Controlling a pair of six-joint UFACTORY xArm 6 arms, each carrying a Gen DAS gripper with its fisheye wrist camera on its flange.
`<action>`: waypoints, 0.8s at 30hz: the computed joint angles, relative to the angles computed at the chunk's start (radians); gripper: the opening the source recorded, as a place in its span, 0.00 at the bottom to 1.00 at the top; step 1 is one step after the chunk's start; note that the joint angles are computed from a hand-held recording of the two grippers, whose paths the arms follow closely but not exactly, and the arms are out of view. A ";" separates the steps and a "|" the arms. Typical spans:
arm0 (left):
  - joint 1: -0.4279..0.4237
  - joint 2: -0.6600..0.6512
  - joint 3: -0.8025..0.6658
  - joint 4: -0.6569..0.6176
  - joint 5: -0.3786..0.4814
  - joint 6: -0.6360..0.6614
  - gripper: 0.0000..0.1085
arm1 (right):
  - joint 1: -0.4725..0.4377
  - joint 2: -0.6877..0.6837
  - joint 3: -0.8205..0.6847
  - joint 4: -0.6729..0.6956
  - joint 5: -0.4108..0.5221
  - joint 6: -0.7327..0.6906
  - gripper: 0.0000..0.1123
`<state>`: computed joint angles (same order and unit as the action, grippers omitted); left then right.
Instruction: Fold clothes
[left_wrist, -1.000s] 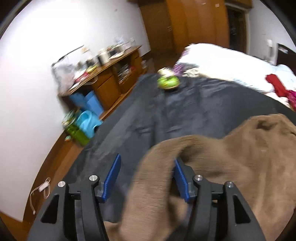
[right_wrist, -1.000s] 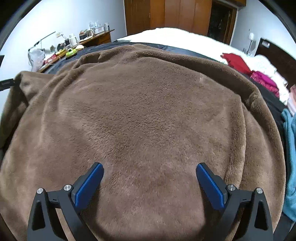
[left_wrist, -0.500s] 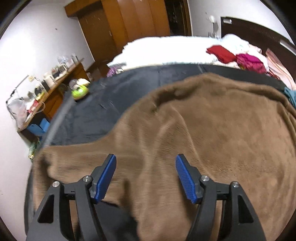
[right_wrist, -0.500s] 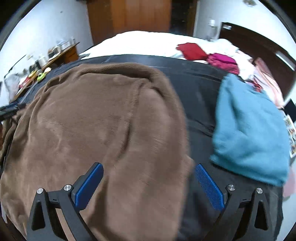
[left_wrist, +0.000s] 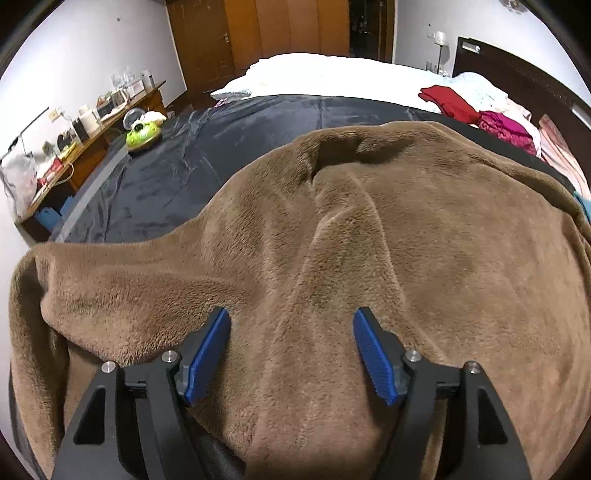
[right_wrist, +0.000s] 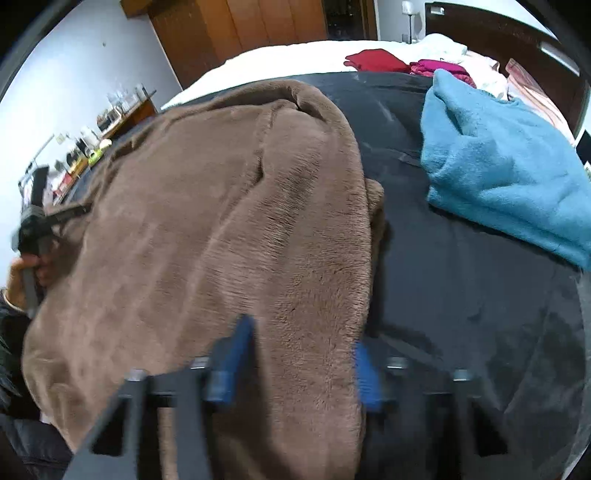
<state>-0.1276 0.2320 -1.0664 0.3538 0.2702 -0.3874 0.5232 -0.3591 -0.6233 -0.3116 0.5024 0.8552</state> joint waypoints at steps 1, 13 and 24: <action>0.000 0.002 0.004 -0.009 -0.009 0.001 0.71 | 0.006 0.000 -0.010 -0.040 0.018 0.031 0.25; 0.010 0.019 0.009 -0.058 -0.058 0.027 0.73 | 0.195 0.114 -0.346 -0.866 0.813 0.341 0.09; 0.011 0.023 0.007 -0.090 -0.064 0.071 0.75 | -0.041 0.400 -0.537 -0.781 0.696 0.116 0.75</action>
<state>-0.1163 0.2546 -1.0594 0.2633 0.2064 -0.3163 0.4818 0.0407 -1.1600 -1.0930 1.1985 0.9708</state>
